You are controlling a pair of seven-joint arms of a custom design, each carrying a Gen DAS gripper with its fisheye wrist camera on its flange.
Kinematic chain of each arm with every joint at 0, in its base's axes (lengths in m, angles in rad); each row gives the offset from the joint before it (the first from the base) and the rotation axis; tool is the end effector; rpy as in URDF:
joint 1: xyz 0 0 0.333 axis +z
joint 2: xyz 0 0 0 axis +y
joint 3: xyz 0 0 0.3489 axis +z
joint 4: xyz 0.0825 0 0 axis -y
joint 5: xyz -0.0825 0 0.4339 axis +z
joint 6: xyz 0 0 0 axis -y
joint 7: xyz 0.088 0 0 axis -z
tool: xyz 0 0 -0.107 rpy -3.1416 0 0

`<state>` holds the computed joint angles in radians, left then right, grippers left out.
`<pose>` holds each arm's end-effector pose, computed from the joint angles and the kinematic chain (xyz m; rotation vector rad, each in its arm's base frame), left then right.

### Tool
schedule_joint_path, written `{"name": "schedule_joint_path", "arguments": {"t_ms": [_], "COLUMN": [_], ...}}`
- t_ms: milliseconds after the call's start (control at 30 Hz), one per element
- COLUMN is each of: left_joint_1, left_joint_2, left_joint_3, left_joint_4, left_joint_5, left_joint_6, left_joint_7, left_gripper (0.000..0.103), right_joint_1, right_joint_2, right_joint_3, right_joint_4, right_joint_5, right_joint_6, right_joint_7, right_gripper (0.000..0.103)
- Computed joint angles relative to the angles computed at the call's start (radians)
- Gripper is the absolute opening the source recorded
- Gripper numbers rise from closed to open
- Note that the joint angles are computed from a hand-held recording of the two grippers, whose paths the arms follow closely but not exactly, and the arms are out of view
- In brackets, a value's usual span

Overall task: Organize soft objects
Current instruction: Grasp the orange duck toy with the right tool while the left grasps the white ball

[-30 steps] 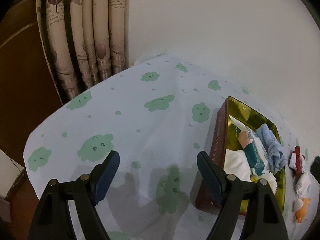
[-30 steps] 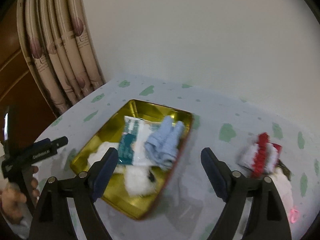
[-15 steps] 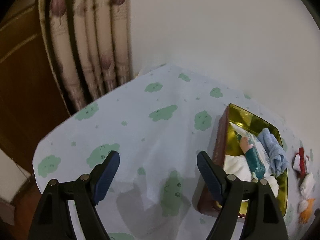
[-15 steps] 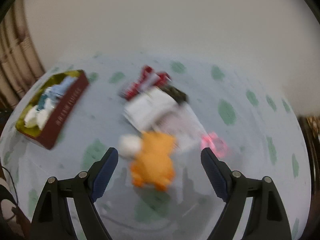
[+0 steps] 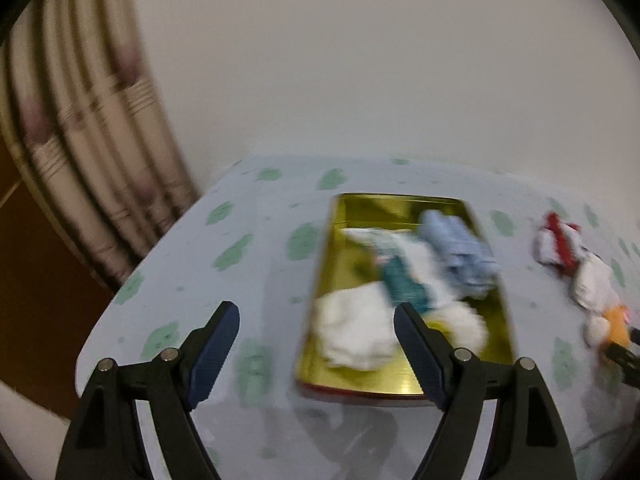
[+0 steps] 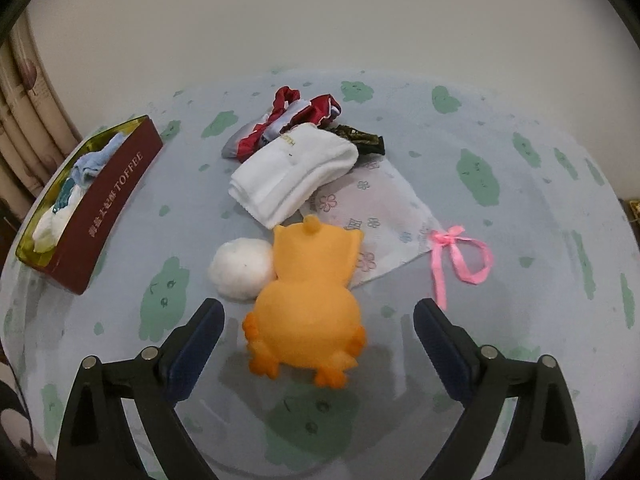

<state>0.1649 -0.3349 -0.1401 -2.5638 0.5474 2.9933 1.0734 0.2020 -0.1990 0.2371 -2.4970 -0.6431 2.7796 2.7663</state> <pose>0.4897 -0.0271 0.4616 -1.7162 1.7158 -0.5718 0.4527 0.2429 0.3997 -1.6728 2.0391 -0.5336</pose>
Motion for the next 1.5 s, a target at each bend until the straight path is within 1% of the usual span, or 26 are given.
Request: {"name": "schedule_joint_path", "arguments": {"t_ms": [67,100,167,233,267,300,333,367,400,467,533,600,633,733,767,833,967,1033,1067,1133,1200,1267,1300,1367,1433,1500], "left_joint_1": [-0.073,-0.096,-0.148,-0.185,-0.204,-0.220,-0.243,-0.276,-0.328,-0.369,-0.406,-0.479,-0.496,-0.503,-0.514,-0.509,-0.478,-0.463,-0.456,-0.445,-0.437,-0.425,-0.422,-0.425,-0.419,-0.415], "left_joint_2": [0.008,0.015,0.033,0.060,0.071,0.082,0.090,0.101,0.120,0.147,0.166,0.190,0.200,0.237,0.251,0.265,0.304,0.326,0.335,0.359,0.382,0.398,0.407,0.426,0.433,0.435], "left_joint_3": [0.028,0.028,0.034,0.026,0.023,0.019,0.023,0.035,0.057,0.055,0.057,0.084,0.084,0.050,0.045,0.024,-0.033,-0.056,-0.066,-0.080,-0.091,-0.109,-0.112,-0.111,-0.121,-0.127], "left_joint_4": [0.006,0.011,0.023,0.041,0.046,0.049,0.052,0.057,0.065,0.078,0.088,0.103,0.110,0.144,0.159,0.176,0.222,0.247,0.256,0.274,0.292,0.306,0.313,0.322,0.315,0.311], "left_joint_5": [-0.049,-0.064,-0.103,-0.130,-0.143,-0.153,-0.172,-0.205,-0.258,-0.309,-0.373,-0.515,-0.566,-0.641,-0.700,-0.756,-0.789,-0.773,-0.752,-0.673,-0.628,-0.661,-0.650,-0.584,-0.582,-0.577], "left_joint_6": [0.000,0.001,-0.001,-0.007,-0.004,0.000,0.001,0.001,-0.001,0.000,-0.005,-0.020,-0.027,-0.061,-0.077,-0.095,-0.133,-0.153,-0.159,-0.163,-0.172,-0.198,-0.210,-0.224,-0.201,-0.188], "left_joint_7": [0.062,0.082,0.130,0.167,0.186,0.204,0.231,0.270,0.337,0.410,0.487,0.623,0.668,0.730,0.780,0.825,0.837,0.823,0.806,0.743,0.709,0.746,0.742,0.690,0.685,0.674], "left_gripper": [0.082,0.082,0.082,0.082,0.082,0.082,0.082,0.082,0.082,0.082,0.082,0.082,0.082,0.082,0.082,0.082,0.082,0.082,0.082,0.082,0.082,0.082,0.082,0.082,0.082,0.082], "right_joint_1": [-0.005,-0.007,-0.008,0.007,0.014,0.016,0.009,0.005,0.001,-0.018,-0.021,-0.037,-0.047,-0.109,-0.129,-0.152,-0.175,-0.181,-0.175,-0.156,-0.154,-0.161,-0.161,-0.157,-0.163,-0.174], "right_joint_2": [0.013,0.018,0.018,0.016,0.014,0.008,-0.001,-0.006,-0.016,-0.037,-0.061,-0.091,-0.109,-0.166,-0.182,-0.211,-0.247,-0.256,-0.261,-0.260,-0.264,-0.270,-0.270,-0.271,-0.273,-0.279], "right_joint_3": [0.003,0.004,0.004,-0.018,-0.030,-0.036,-0.029,-0.025,-0.018,-0.002,-0.003,0.005,0.012,0.074,0.096,0.122,0.156,0.159,0.151,0.111,0.097,0.098,0.092,0.081,0.079,0.089], "right_joint_4": [0.006,0.007,0.005,-0.010,-0.020,-0.032,-0.039,-0.043,-0.045,-0.058,-0.079,-0.103,-0.116,-0.138,-0.142,-0.152,-0.156,-0.156,-0.161,-0.177,-0.193,-0.205,-0.210,-0.219,-0.228,-0.234], "right_joint_5": [-0.013,-0.028,-0.053,-0.017,0.016,0.043,0.046,0.058,0.066,0.062,0.095,0.118,0.127,0.095,0.074,0.047,0.001,-0.035,-0.038,-0.009,0.020,0.045,0.066,0.115,0.155,0.187], "right_joint_6": [-0.001,0.002,0.002,0.031,0.056,0.079,0.085,0.086,0.075,0.069,0.068,0.071,0.068,0.025,0.006,-0.020,-0.091,-0.104,-0.099,-0.050,-0.022,0.001,0.016,0.036,0.061,0.070], "right_joint_7": [0.016,0.029,0.054,0.020,-0.007,-0.025,-0.030,-0.047,-0.060,-0.062,-0.089,-0.098,-0.102,-0.063,-0.047,-0.013,0.029,0.043,0.049,0.038,0.028,0.024,0.017,-0.012,-0.032,-0.052], "right_gripper": [0.095,0.094,0.087,0.072,0.068,0.062,0.054,0.054,0.054,0.054,0.054,0.053,0.053,0.053,0.053,0.053,0.053,0.053,0.053,0.053,0.053,0.053,0.054,0.054,0.054,0.055]}}
